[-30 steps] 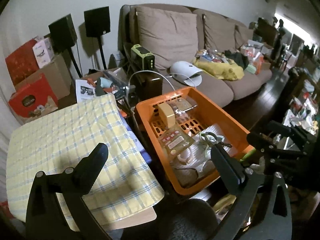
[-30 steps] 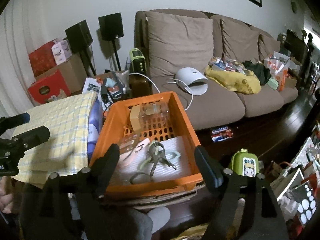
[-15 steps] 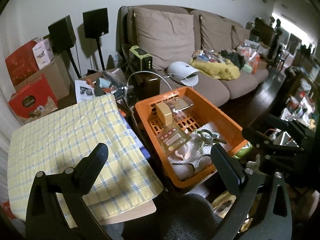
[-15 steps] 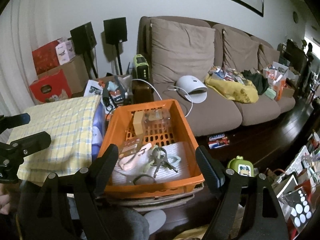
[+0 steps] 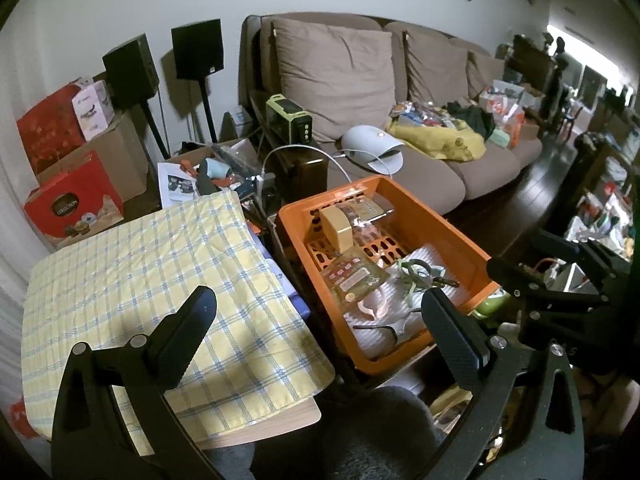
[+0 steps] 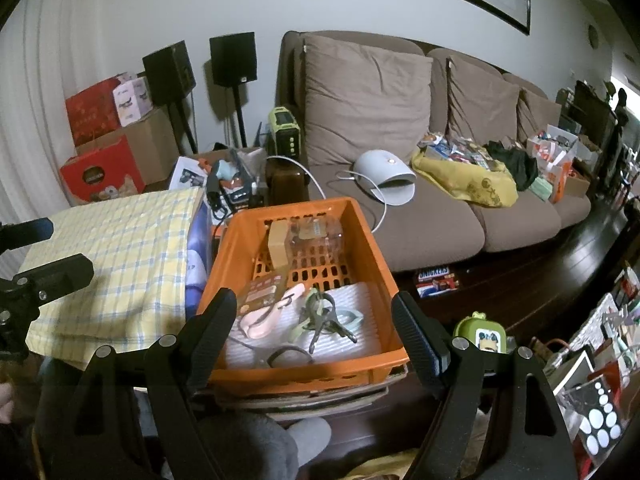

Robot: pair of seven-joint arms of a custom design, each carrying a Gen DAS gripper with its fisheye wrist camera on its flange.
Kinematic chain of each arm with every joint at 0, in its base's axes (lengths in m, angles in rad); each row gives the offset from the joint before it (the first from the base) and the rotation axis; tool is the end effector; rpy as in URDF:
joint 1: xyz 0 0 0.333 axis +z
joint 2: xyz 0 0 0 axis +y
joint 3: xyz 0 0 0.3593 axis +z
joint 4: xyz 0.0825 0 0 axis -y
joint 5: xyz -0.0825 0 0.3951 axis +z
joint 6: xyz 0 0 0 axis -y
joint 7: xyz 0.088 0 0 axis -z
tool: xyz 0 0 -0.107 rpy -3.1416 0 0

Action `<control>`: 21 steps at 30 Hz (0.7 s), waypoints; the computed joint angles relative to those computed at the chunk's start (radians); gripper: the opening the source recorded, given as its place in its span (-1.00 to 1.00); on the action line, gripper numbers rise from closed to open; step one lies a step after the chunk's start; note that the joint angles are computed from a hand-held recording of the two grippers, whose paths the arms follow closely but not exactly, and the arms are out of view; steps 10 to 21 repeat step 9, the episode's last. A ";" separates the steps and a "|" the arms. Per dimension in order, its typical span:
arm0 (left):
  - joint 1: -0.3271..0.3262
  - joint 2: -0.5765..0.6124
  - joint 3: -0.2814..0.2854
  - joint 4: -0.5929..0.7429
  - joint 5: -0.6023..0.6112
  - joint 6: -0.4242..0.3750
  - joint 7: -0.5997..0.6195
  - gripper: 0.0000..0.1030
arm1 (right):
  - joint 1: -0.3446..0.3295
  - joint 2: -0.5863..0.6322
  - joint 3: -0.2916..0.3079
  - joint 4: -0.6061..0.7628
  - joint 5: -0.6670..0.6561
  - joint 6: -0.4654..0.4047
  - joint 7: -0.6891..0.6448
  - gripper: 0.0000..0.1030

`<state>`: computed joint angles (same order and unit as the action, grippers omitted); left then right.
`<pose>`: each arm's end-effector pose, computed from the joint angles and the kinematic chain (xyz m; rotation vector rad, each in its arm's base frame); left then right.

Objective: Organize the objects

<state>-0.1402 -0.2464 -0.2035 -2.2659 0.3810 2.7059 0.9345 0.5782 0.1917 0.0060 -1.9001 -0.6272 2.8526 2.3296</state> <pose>0.4826 -0.1956 0.5718 -1.7931 1.8102 -0.7228 0.5379 0.3932 0.5192 -1.9699 1.3641 -0.6014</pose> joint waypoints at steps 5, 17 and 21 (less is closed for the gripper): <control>0.008 -0.006 -0.009 0.001 0.021 -0.020 -0.022 0.99 | -0.001 0.001 0.002 -0.002 0.007 -0.001 -0.010 0.57; -0.001 -0.012 -0.004 -0.002 0.014 -0.024 -0.014 0.99 | 0.001 0.005 0.000 -0.001 0.005 0.000 -0.016 0.57; -0.001 -0.012 -0.004 -0.002 0.014 -0.024 -0.014 0.99 | 0.001 0.005 0.000 -0.001 0.005 0.000 -0.016 0.57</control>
